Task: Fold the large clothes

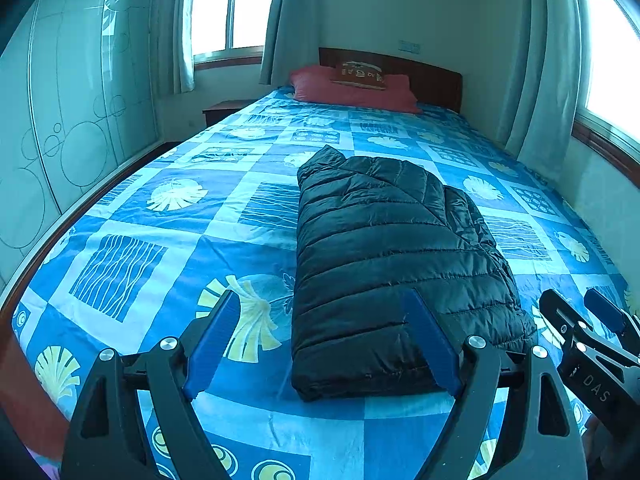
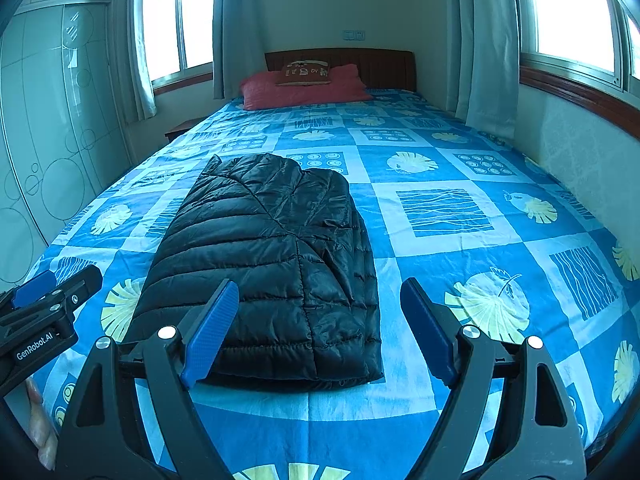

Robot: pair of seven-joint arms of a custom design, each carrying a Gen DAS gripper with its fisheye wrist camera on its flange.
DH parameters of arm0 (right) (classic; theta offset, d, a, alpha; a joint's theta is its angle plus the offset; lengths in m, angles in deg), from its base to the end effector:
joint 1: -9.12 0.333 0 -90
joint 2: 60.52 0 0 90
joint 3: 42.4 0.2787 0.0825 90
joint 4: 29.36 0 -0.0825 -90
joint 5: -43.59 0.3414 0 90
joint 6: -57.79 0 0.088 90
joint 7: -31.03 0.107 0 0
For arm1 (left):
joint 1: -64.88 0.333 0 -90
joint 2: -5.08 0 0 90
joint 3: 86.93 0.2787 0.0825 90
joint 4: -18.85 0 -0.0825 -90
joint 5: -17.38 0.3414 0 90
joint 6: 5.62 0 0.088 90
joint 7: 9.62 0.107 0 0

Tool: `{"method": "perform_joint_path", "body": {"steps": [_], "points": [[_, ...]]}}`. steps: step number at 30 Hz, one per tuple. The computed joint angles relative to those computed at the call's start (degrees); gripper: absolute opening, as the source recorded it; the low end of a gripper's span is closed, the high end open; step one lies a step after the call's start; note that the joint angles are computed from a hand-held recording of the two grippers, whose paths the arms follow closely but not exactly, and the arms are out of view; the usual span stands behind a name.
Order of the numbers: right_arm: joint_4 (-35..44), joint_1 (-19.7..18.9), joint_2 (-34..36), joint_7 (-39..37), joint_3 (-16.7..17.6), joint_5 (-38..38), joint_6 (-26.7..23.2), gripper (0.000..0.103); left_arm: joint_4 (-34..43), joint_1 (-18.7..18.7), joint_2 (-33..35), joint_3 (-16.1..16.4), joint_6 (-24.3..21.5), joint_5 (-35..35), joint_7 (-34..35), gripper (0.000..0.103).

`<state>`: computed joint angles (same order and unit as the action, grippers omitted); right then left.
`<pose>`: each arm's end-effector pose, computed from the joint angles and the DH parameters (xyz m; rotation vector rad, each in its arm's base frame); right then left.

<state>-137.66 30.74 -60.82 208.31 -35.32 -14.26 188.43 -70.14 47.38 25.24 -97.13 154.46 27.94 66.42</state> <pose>0.4983 0.2499 0.5308 -1.2457 2.0615 -1.0081 0.5897 -0.2972 0.5358 -1.4401 2.0435 -1.0475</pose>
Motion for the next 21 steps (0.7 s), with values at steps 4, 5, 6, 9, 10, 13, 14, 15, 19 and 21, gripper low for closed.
{"method": "perform_joint_path", "body": {"steps": [4,5,6,9,10,13,14,15,19,21], "points": [[-0.1,0.0,-0.1,0.0,0.0,0.1,0.1,0.083,0.3,-0.2,0.2,0.2,0.2,0.3,-0.3,0.083],[-0.3,0.0,-0.1,0.0,0.0,0.1,0.2,0.083,0.5,-0.4,0.4,0.4,0.0,0.7,-0.5,0.083],[-0.3,-0.1,-0.2,0.1,0.0,0.0,0.2,0.083,0.8,-0.4,0.6,0.3,-0.2,0.6,-0.3,0.083],[-0.2,0.0,-0.1,0.1,0.0,0.1,0.2,0.083,1.0,0.1,0.8,-0.4,-0.4,-0.4,1.0,0.083],[-0.2,0.0,-0.1,0.1,0.0,0.1,0.2,0.083,1.0,0.0,0.8,-0.3,-0.4,-0.3,1.0,0.083],[-0.1,0.0,0.0,0.1,0.1,0.0,0.0,0.083,0.6,0.1,0.7,-0.5,0.3,-0.6,1.7,0.083],[-0.2,0.0,-0.1,0.2,0.0,0.0,0.1,0.083,0.5,-0.1,0.6,-0.2,0.6,-0.3,1.4,0.083],[-0.2,0.0,-0.1,0.3,0.0,-0.1,0.1,0.083,0.4,-0.1,0.6,-0.1,0.8,-0.3,1.5,0.083],[0.0,0.1,0.2,0.5,0.1,-0.4,0.1,0.083,1.0,-0.7,0.7,0.4,0.2,0.5,0.7,0.083],[0.0,0.1,0.2,0.4,0.0,-0.3,0.2,0.083,1.9,-1.3,0.9,1.1,-1.7,1.4,-0.5,0.083]]}}
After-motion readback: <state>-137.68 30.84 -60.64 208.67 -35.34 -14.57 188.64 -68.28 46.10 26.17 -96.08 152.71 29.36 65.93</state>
